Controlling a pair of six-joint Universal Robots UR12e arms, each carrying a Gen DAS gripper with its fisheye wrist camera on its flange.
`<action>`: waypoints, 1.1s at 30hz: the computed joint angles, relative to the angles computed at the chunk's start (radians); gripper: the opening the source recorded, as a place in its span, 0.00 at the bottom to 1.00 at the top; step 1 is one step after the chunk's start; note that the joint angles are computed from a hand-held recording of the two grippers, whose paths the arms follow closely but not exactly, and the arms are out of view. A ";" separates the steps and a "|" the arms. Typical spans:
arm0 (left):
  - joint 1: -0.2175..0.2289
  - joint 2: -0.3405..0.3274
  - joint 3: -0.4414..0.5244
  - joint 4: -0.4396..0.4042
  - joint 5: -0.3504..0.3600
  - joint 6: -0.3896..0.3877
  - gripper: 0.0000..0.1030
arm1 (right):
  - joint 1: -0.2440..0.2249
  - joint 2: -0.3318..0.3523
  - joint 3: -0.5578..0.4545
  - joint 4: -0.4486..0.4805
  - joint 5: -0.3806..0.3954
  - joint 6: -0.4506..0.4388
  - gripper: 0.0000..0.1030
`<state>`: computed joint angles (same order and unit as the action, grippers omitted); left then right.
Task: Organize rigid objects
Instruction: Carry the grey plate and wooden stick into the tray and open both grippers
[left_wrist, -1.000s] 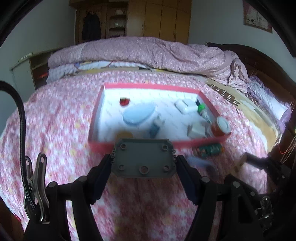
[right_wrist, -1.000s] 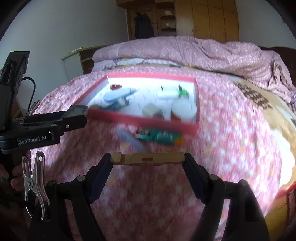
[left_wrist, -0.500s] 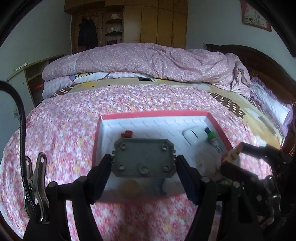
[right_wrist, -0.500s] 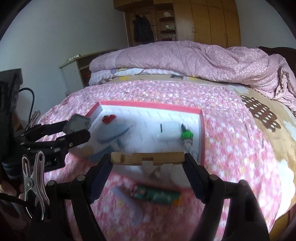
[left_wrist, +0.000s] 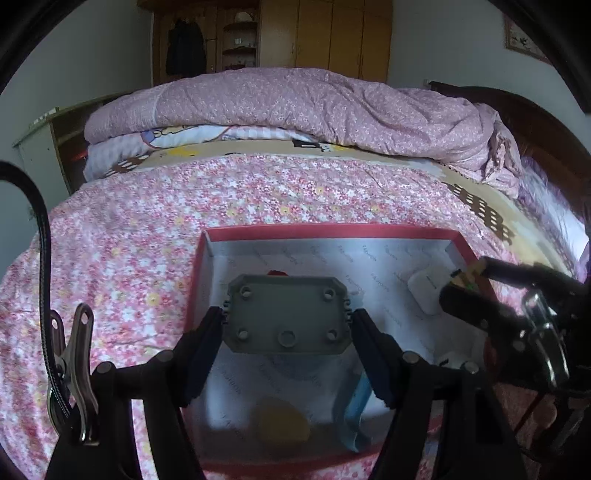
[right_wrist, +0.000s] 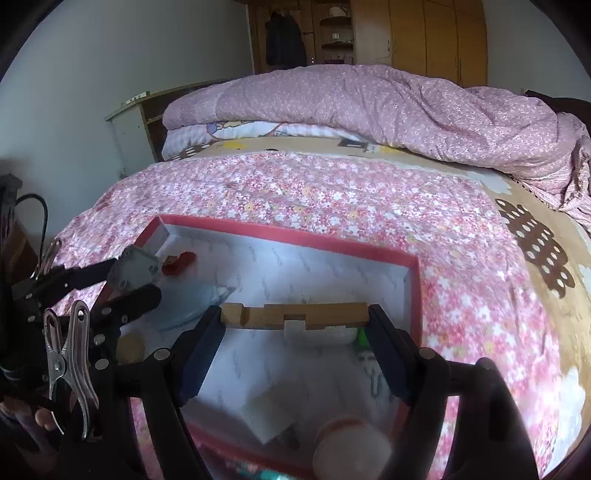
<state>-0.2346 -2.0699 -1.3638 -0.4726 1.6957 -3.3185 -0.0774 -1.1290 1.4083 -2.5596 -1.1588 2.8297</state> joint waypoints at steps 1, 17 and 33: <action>-0.001 -0.005 0.005 -0.002 0.005 0.002 0.71 | 0.002 0.004 -0.005 -0.002 -0.005 -0.001 0.76; 0.002 -0.050 0.058 -0.064 -0.006 -0.060 0.72 | 0.022 0.060 -0.082 0.081 -0.076 0.019 0.76; -0.005 -0.035 0.061 -0.097 0.004 -0.059 0.75 | 0.015 0.032 -0.043 0.014 -0.052 0.012 0.85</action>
<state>-0.2397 -2.1044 -1.3031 -0.5695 1.6995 -3.3777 -0.0626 -1.0972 1.3653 -2.5459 -1.2110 2.8414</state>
